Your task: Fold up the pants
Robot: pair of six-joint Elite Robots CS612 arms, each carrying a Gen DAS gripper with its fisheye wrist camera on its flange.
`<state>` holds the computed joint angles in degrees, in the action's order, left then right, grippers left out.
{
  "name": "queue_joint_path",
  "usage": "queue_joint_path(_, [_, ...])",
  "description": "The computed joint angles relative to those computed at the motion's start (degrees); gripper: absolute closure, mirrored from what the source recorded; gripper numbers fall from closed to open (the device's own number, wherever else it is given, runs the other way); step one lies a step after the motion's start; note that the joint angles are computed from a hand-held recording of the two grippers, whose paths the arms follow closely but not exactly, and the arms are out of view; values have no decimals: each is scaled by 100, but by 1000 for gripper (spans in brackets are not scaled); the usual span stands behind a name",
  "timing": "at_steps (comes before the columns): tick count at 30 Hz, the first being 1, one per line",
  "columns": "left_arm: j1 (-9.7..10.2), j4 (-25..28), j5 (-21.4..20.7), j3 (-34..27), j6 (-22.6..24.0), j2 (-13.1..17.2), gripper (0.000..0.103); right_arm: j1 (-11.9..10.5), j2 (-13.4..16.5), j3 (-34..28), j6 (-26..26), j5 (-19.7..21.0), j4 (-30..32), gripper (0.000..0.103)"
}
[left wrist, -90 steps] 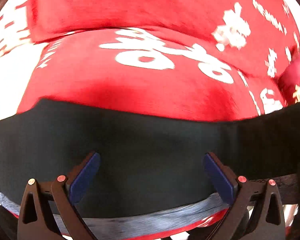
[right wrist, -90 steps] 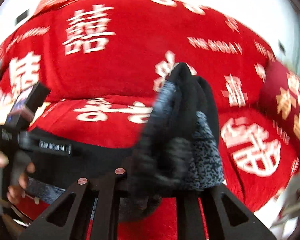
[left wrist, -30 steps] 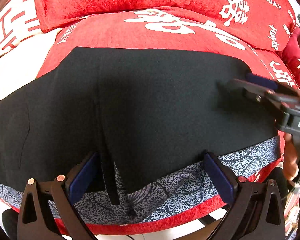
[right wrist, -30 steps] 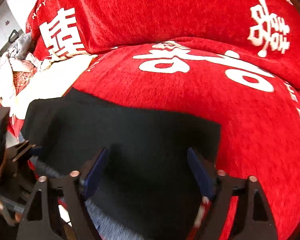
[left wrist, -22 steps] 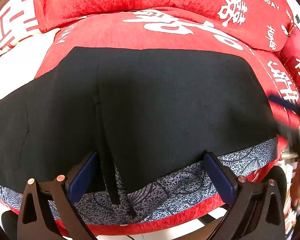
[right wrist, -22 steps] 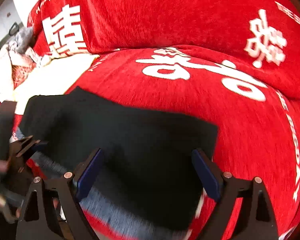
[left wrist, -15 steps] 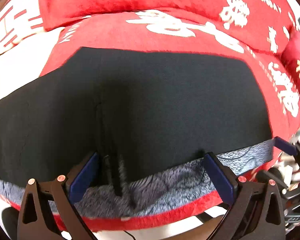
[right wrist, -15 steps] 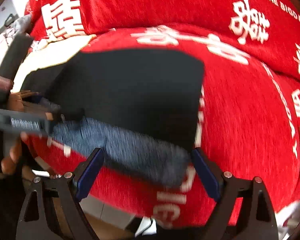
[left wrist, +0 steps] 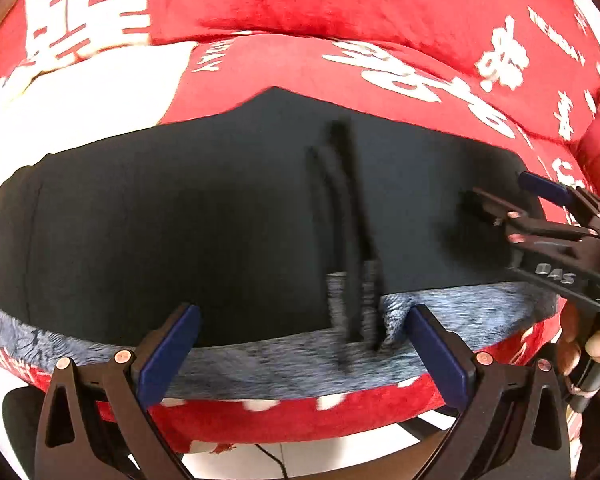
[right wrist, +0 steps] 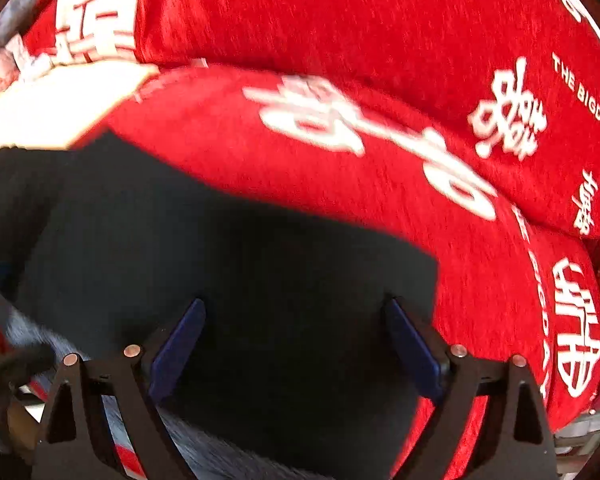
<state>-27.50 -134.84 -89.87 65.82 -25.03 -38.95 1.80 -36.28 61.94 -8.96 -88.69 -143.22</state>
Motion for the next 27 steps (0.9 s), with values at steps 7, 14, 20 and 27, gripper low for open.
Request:
queue_joint_path(7, [161, -493, -391, 260, -78, -99, 0, 217, 254, -527, -417, -199, 515, 4])
queue_joint_path(14, [411, -423, -56, 464, -375, -155, 0, 492, 551, -1034, -1127, -505, 583, 1])
queue_joint_path(20, [584, -738, -95, 845, -888, -314, 0, 529, 718, -1573, -910, 269, 831, 1])
queue_joint_path(27, [607, -1102, -36, 1136, -744, -455, 0, 782, 1265, -2559, -1670, 313, 1777, 1])
